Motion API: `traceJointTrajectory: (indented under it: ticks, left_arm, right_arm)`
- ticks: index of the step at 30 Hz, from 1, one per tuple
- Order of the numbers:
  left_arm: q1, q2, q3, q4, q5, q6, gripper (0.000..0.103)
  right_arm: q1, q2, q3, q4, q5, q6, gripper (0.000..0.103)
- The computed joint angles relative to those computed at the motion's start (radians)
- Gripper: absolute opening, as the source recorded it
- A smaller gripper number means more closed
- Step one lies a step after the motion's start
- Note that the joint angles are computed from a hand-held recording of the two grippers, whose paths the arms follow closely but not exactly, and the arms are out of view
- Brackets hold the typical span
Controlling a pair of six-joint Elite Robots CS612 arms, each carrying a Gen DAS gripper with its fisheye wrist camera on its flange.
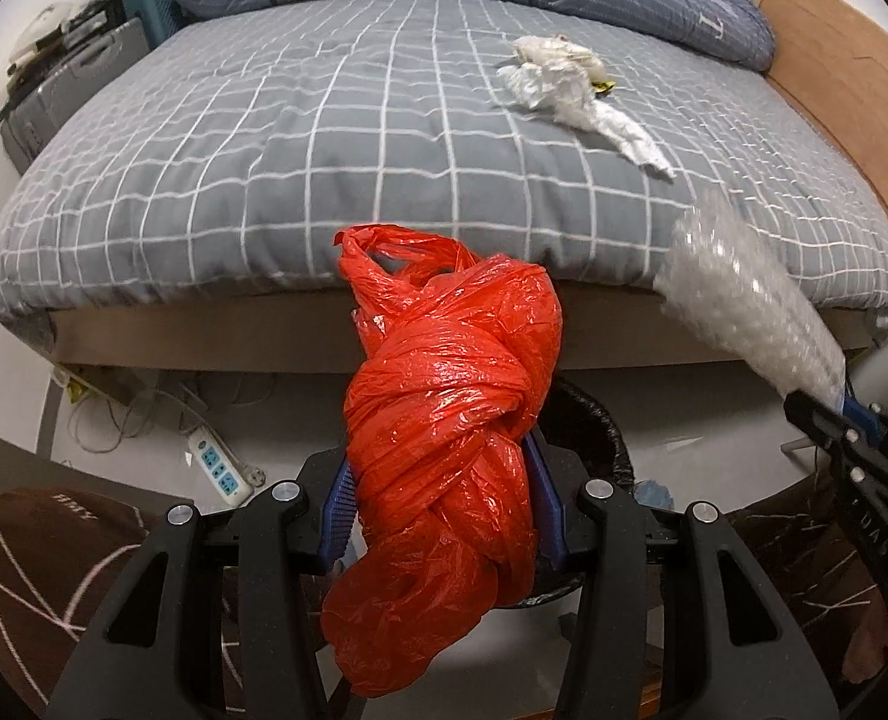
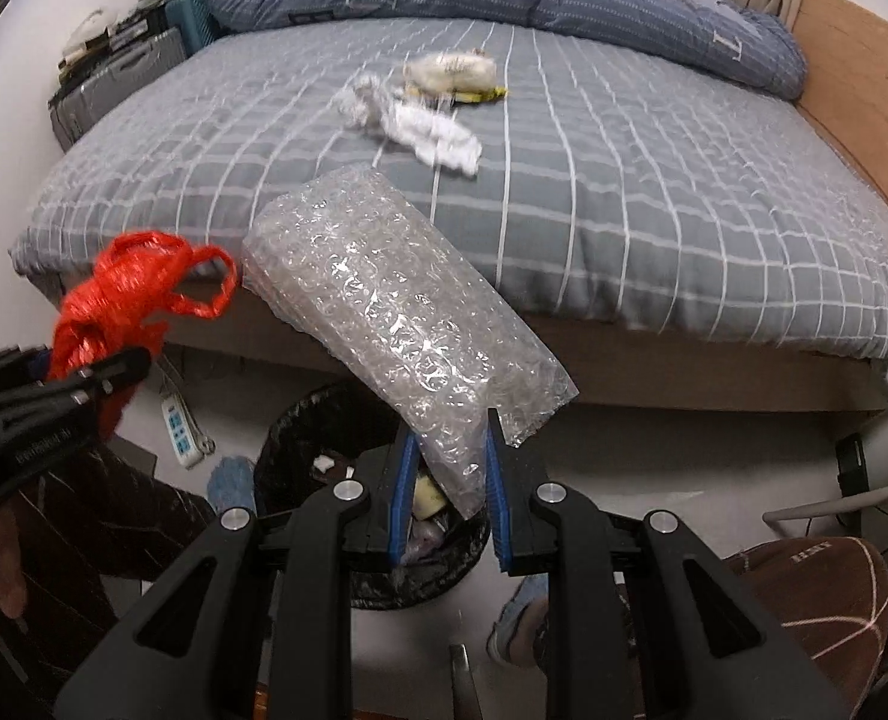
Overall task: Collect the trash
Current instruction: 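Carry the red bag and bubble wrap off the bed toward the bin, then open the right tool to drop bubble wrap while left tool drops red bag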
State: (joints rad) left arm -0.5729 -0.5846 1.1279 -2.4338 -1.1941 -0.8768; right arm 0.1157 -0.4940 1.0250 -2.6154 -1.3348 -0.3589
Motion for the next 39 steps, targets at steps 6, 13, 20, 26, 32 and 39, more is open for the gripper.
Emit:
traceJointTrajectory:
  ticks: [6,13,20,26,32,39]
  left_arm:
    - [0.006,0.007,0.018,0.008,-0.020,-0.023,0.047]
    - [0.021,-0.001,0.058,0.000,-0.049,-0.066,0.046]
    - [0.035,-0.001,0.078,0.025,-0.075,-0.099,0.046]
    - [0.043,0.019,0.066,0.038,-0.081,-0.095,0.046]
    - [0.047,0.050,0.029,0.057,-0.111,-0.082,0.046]
    - [0.046,0.104,-0.069,0.088,-0.139,-0.007,0.046]
  right_arm:
    - [0.012,0.027,-0.017,0.064,-0.037,-0.034,0.020]
    - [0.028,0.071,-0.073,0.150,-0.056,-0.062,0.020]
    - [0.048,0.110,-0.133,0.230,-0.052,-0.096,0.020]
    - [0.061,0.147,-0.197,0.274,-0.046,-0.095,0.024]
    - [0.059,0.164,-0.221,0.278,-0.022,-0.070,0.043]
    - [0.038,0.158,-0.205,0.198,-0.007,-0.028,0.073]
